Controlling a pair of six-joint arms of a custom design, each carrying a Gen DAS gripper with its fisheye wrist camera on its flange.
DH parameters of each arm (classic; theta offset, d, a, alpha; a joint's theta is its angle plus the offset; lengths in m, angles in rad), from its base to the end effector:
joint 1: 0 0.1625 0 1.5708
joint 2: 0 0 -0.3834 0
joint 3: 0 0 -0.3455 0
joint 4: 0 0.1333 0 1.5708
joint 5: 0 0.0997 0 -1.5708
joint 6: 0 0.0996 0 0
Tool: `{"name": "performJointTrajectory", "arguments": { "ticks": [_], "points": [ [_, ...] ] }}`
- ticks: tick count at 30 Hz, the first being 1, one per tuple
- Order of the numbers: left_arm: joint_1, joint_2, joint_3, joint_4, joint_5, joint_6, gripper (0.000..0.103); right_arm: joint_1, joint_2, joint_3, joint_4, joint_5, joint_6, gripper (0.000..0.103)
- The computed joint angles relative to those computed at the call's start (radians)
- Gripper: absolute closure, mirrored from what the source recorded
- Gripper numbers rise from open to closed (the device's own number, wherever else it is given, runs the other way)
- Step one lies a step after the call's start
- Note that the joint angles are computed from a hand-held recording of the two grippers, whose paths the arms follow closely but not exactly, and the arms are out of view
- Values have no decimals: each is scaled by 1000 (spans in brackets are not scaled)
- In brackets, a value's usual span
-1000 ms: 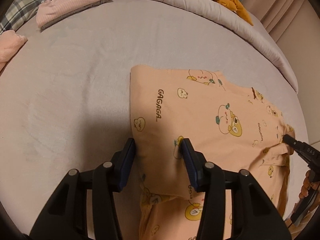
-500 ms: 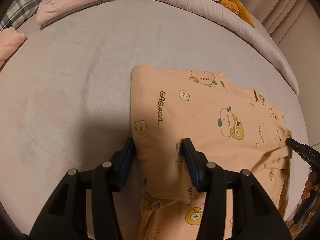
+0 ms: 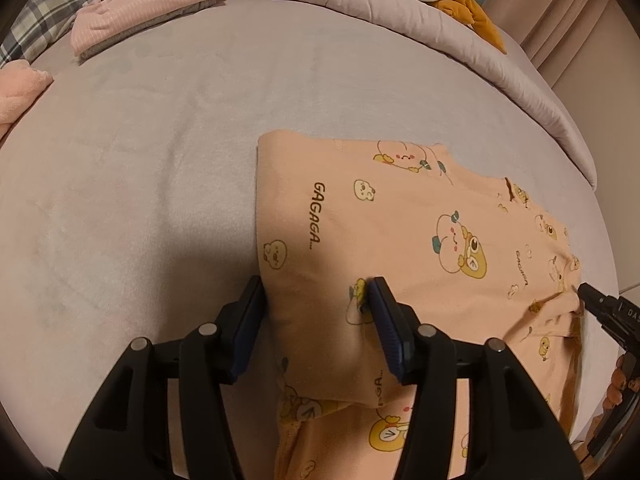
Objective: Fold small clothes
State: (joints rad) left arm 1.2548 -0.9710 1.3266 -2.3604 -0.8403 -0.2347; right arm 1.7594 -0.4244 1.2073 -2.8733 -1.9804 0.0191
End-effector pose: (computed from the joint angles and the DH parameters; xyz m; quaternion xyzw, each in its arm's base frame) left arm -0.0158 -0.6913 0.3333 -0.0398 0.9145 -0.2884 0.2810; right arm 0.2281 -0.6958 0.0469 0.0280 -0.9473 0.2705 0.1694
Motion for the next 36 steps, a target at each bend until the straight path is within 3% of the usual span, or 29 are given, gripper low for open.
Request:
{"name": "performJointTrajectory", "arguments": {
  "ticks": [6,8,11,17,19,21,23,25,29,36],
  "points": [
    [5,1,-9,8,-12,3,50,0,21,16,-30,-14,-9,77],
    [2,1,-8,7,-8,6,50,11,26,14,-55,-36,-43,99],
    [-4,-12,7,14,-2,1,50,18,7,47,-116,-45,-76,99],
    [-28,-113,123,6,-29,-32,47,13,18,41,-102,-59,-85,98],
    [-46,-171,201,-25,-23,-35,35,18,-6,103,-177,-34,-127,96],
    [-63,-224,272,-43,-13,-44,34,25,-35,170,-230,-33,-154,88],
    [-78,-283,345,-51,-19,-59,34,33,-73,257,-310,-43,-167,61],
    [-87,-340,409,-47,-38,-97,34,41,-108,344,-386,-36,-193,52],
    [-114,-431,525,-64,-46,-152,34,57,-160,484,-469,-38,-222,52],
    [-158,-542,687,-75,-55,-204,34,63,-192,665,-571,-37,-200,52]
  ]
}}
